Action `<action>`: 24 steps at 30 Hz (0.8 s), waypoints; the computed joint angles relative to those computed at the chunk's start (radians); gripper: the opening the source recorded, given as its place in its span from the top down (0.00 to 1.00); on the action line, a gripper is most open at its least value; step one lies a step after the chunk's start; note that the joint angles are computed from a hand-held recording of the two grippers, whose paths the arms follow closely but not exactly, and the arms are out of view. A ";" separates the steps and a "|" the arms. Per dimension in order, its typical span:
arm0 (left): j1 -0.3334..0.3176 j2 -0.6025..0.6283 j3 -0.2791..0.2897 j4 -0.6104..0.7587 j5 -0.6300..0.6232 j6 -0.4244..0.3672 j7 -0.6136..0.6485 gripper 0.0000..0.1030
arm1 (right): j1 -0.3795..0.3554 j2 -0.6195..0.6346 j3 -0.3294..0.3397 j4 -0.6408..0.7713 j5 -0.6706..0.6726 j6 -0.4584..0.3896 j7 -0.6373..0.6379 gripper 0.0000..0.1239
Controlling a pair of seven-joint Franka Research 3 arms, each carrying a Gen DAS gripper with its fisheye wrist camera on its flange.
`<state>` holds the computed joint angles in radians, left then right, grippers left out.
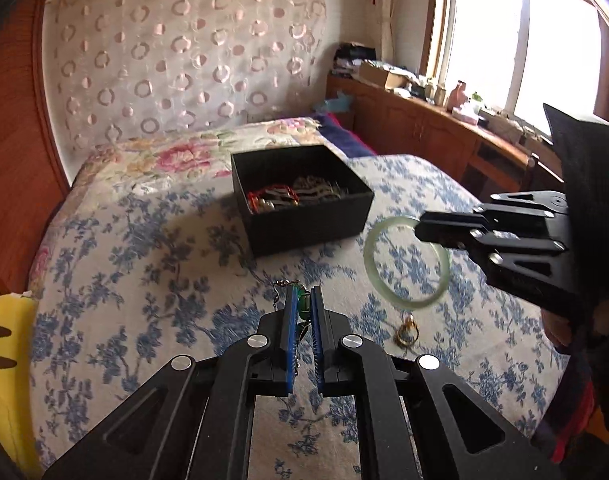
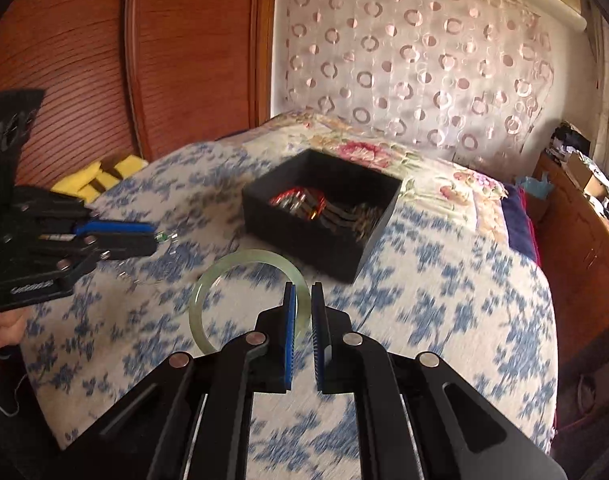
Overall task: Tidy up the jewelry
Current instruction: 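Carry chain and jade bangle into the black box and open both tools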
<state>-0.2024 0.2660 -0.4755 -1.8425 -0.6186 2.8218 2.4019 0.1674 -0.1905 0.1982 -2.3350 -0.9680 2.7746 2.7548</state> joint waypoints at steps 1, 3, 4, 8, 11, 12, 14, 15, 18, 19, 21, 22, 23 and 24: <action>0.003 0.001 -0.003 0.006 -0.005 -0.002 0.004 0.94 | -0.005 0.008 -0.004 0.015 -0.004 0.000 -0.005 0.93; 0.006 0.010 -0.004 0.031 -0.011 -0.011 0.008 0.94 | -0.013 0.029 -0.012 0.046 -0.025 -0.001 -0.003 0.93; 0.004 0.015 -0.002 0.045 -0.006 -0.014 0.003 0.94 | -0.017 0.046 -0.019 0.070 -0.036 0.000 -0.003 0.93; -0.013 0.065 0.010 0.135 0.046 -0.023 -0.039 0.94 | -0.013 0.122 -0.065 0.159 -0.045 0.005 -0.019 0.93; -0.033 0.115 0.022 0.219 0.123 -0.030 -0.098 0.94 | 0.000 0.173 -0.106 0.208 -0.037 0.011 -0.031 0.93; -0.032 0.128 0.018 0.239 0.140 -0.034 -0.112 0.94 | 0.005 0.185 -0.119 0.219 -0.032 0.017 -0.035 0.93; -0.044 0.169 0.022 0.301 0.190 -0.051 -0.154 0.94 | 0.013 0.215 -0.145 0.249 -0.024 0.029 -0.038 0.93; -0.052 0.189 0.024 0.331 0.216 -0.058 -0.175 0.94 | 0.018 0.229 -0.156 0.263 -0.014 0.034 -0.048 0.93; -0.071 0.244 0.027 0.410 0.286 -0.082 -0.230 0.94 | 0.031 0.264 -0.189 0.291 0.017 0.054 -0.079 0.93; -0.084 0.270 0.032 0.450 0.313 -0.096 -0.250 0.94 | 0.035 0.274 -0.197 0.295 0.034 0.064 -0.097 0.93; -0.096 0.306 0.032 0.504 0.351 -0.111 -0.274 0.94 | 0.044 0.288 -0.213 0.300 0.061 0.082 -0.123 0.92; -0.111 0.336 0.039 0.549 0.375 -0.129 -0.293 0.94 | 0.047 0.295 -0.219 0.298 0.084 0.095 -0.141 0.92; -0.124 0.360 0.046 0.588 0.397 -0.145 -0.312 0.94 | 0.052 0.298 -0.226 0.295 0.097 0.105 -0.149 0.91; -0.133 0.380 0.049 0.619 0.414 -0.155 -0.324 0.94 | 0.059 0.299 -0.236 0.292 0.093 0.111 -0.142 0.91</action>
<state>-0.3352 0.6463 -0.4263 -1.2233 -0.2043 2.6664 2.0781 0.2267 0.1082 -0.0373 -2.0433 -0.8754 2.8856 2.6128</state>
